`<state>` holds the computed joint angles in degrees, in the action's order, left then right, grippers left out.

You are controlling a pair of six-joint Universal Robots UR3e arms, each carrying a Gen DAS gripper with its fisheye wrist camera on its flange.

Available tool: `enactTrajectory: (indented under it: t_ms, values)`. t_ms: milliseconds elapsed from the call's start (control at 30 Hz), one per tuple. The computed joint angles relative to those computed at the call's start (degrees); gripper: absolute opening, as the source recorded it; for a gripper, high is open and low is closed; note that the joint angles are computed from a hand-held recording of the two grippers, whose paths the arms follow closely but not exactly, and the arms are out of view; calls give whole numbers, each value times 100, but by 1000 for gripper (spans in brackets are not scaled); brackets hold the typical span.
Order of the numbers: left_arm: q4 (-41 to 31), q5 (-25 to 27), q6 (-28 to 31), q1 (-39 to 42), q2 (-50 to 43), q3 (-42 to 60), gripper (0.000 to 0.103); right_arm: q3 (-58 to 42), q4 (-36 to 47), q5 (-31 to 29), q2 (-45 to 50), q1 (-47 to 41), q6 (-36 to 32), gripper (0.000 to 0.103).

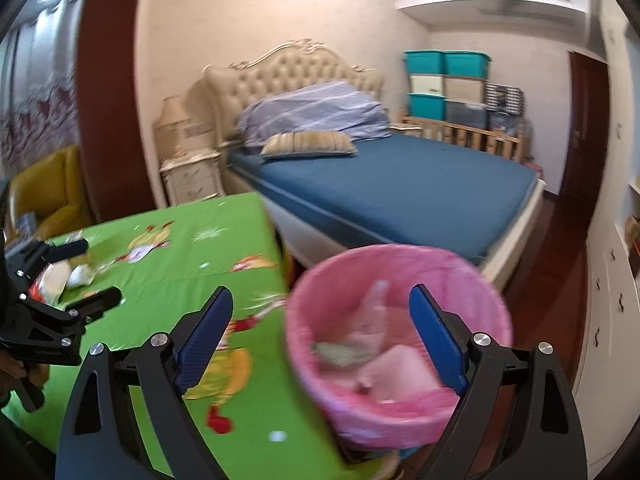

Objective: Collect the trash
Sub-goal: 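Open both tools to drop the cloth and foam sheet into the bin, then move both open tools back toward the pink net and white cup, then grasp the white paper cup with the right tool while the left tool grasps the pink foam net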

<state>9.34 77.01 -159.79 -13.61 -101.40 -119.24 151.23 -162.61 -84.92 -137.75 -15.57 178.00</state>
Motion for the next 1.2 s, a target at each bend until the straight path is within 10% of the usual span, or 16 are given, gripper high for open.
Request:
enactTrajectory:
  t_ms: [167,467,667,1000,1200]
  values:
    - [636,-813,618,1489,1111,-1626,98,-763,-1765,-1449,2747,2219,950,84]
    - [-657,-2391,1582,4789,3110,-3060,98,-2767,-2053,-2232,5594,4210,1882,84]
    - [-2144,-3143,2682,6957,3558,-3135,98,-4711,-1419,-2187,7144,4979,2029,84]
    - [-1584,-2905,2535,8138,1968,-2321,98,-9083,654,-2158,9574,5845,1792,77]
    - [-2438,-3197,2578,8577,1971,-1994,98,-12212,2430,-2339,11137,6076,1672,67]
